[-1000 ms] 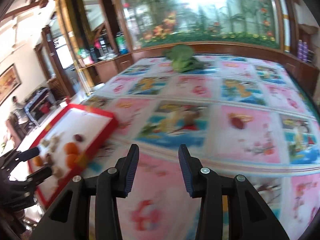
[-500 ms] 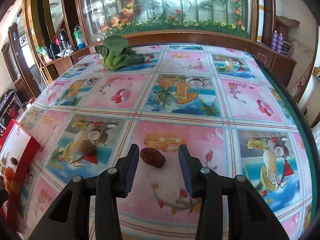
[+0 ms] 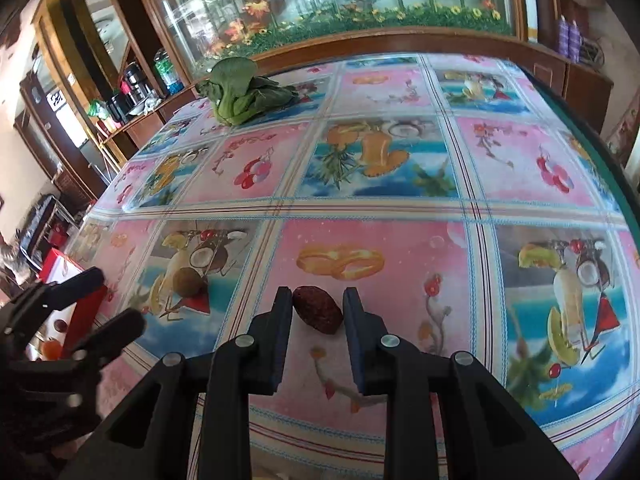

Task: Organize fruits
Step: 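Move the left gripper to a brown fruit while the right approaches a dark red date, then grasp the brown round fruit with the left gripper while the right grasps the dark red date, then carry the brown fruit and dark red date into the white tray and release both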

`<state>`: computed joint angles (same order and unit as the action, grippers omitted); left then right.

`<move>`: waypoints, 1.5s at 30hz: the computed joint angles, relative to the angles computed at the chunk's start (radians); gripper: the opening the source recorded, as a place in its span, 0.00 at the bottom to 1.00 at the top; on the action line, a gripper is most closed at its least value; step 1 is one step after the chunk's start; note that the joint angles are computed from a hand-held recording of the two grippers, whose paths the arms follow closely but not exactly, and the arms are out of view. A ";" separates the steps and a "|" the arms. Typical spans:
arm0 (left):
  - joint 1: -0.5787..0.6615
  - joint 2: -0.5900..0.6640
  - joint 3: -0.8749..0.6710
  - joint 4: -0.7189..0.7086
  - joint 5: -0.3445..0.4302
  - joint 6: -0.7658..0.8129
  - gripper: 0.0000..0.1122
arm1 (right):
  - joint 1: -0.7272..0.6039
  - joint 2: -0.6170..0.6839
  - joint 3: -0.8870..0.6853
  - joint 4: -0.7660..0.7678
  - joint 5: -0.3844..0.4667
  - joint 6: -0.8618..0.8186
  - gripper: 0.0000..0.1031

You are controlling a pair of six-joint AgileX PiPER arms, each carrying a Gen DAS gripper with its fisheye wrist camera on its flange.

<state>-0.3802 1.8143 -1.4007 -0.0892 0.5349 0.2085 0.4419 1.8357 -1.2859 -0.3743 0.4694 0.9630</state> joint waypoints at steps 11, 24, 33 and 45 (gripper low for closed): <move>-0.059 0.220 -0.261 0.134 0.119 -0.181 0.52 | -0.021 -0.004 0.008 0.071 -0.018 -0.063 0.23; -0.075 0.239 -0.275 0.085 0.108 -0.156 0.21 | 0.004 -0.001 -0.007 0.006 0.019 -0.010 0.22; -0.067 0.062 -0.072 0.145 0.011 -0.219 0.21 | 0.046 -0.014 0.006 -0.143 0.005 0.108 0.22; 0.213 -0.466 0.450 -0.228 -0.098 0.206 0.21 | 0.074 -0.035 0.090 -0.466 -0.036 0.519 0.22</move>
